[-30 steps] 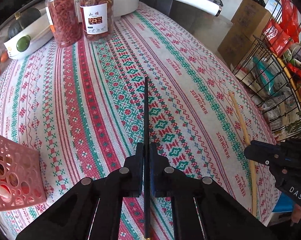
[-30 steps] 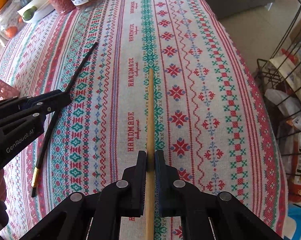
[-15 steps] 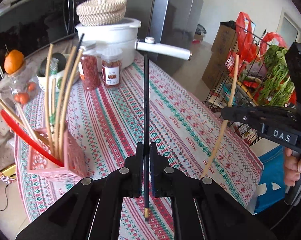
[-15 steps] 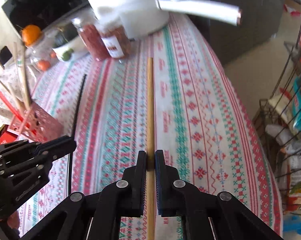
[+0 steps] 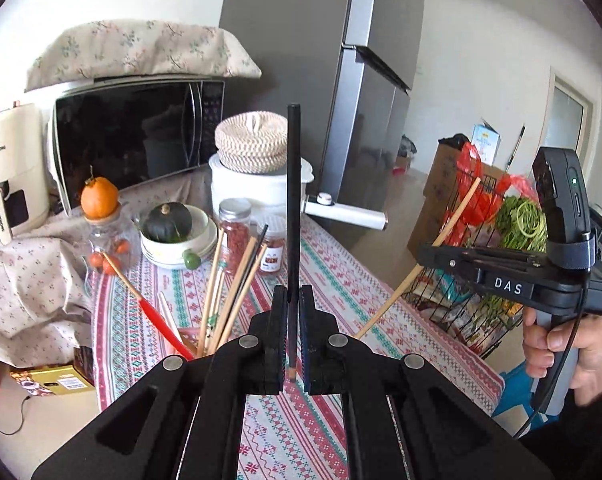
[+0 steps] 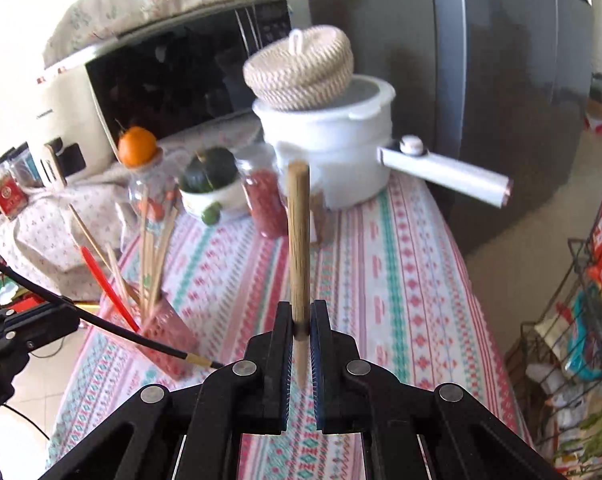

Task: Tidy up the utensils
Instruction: 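Lift both chopsticks and carry them toward the pink basket with both grippers, then drop the black chopstick into the basket with left while right drops the bamboo chopstick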

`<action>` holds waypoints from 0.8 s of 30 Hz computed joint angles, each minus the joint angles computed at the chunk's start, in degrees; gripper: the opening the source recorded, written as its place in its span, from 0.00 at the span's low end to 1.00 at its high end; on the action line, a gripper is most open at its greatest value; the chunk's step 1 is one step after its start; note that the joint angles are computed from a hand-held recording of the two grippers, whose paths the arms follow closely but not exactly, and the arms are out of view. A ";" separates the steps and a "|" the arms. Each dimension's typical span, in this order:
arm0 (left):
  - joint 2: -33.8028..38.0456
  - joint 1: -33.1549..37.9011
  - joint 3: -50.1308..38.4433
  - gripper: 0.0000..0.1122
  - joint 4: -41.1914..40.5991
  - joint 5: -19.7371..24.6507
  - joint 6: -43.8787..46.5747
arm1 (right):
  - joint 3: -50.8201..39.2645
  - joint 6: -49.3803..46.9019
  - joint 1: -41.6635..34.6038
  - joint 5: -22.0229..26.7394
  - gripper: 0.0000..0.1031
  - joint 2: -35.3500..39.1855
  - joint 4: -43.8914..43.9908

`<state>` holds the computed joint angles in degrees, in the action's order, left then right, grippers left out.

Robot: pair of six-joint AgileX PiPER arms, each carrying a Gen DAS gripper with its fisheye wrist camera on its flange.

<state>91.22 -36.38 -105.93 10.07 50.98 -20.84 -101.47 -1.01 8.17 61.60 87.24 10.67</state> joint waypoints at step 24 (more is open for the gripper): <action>-0.16 5.84 4.10 0.05 8.37 -4.69 -6.97 | -9.38 6.60 12.92 -3.22 0.05 4.77 0.29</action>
<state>91.06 -30.54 -101.83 18.45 46.29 -27.80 -110.85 5.58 21.09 58.37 92.01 10.96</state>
